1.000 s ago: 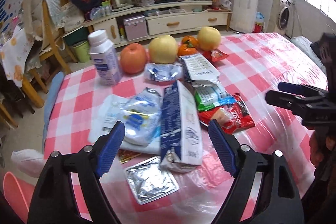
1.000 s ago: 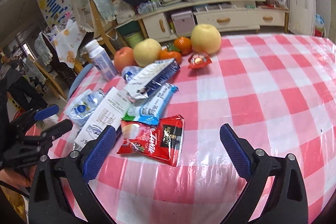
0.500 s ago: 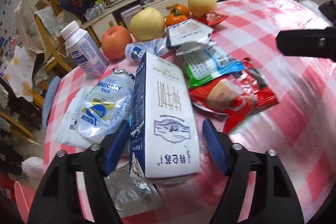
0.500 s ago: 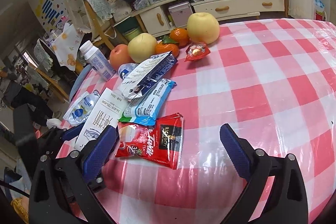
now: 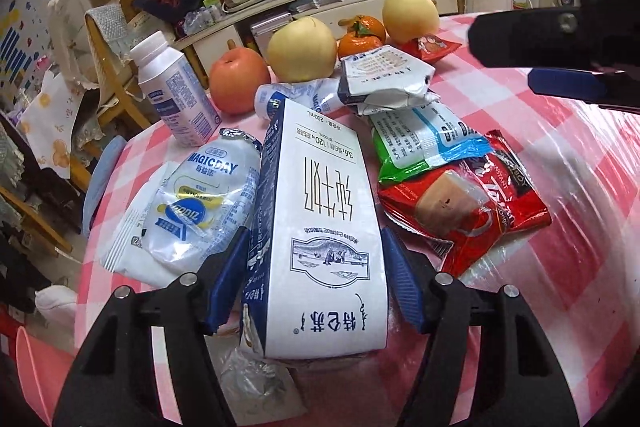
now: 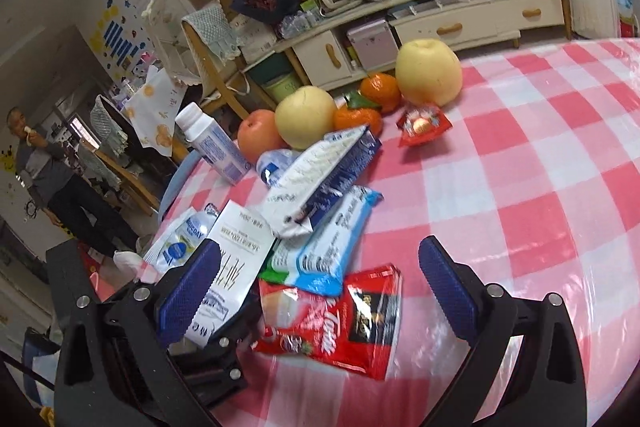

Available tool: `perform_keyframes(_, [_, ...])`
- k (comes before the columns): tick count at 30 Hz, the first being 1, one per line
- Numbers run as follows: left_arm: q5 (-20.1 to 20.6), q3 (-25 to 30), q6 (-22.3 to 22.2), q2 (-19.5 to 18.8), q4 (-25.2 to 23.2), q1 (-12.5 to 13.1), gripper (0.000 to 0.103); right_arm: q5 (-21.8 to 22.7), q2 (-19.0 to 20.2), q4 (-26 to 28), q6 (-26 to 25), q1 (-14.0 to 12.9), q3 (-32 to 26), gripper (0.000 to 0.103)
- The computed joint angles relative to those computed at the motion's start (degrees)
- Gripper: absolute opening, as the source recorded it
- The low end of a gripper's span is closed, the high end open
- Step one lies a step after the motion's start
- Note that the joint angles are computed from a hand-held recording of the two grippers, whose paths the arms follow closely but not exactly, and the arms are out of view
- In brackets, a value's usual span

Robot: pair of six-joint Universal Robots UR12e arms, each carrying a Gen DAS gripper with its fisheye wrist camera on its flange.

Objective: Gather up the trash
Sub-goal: 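Grasp the white milk carton with the left tool and lift it, then grasp the white-and-blue milk carton with the right tool while the left holds its carton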

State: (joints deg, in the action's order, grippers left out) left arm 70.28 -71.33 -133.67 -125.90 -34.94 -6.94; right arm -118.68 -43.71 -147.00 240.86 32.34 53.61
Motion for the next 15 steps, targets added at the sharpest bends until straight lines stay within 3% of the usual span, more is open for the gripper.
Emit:
perform_keyframes(7, [-3.4, -0.1, -4.9, 1.3, 0.5, 1.8, 0.067, 0.3, 3.9, 3.1, -5.3, -0.7, -7.4, 0.098])
perform_keyframes(15, [-4.9, -0.2, -10.1, 2.2, 2.5, 4.1, 0.067, 1.1, 7.4, 11.3, -6.4, -1.9, -14.5, 0.098])
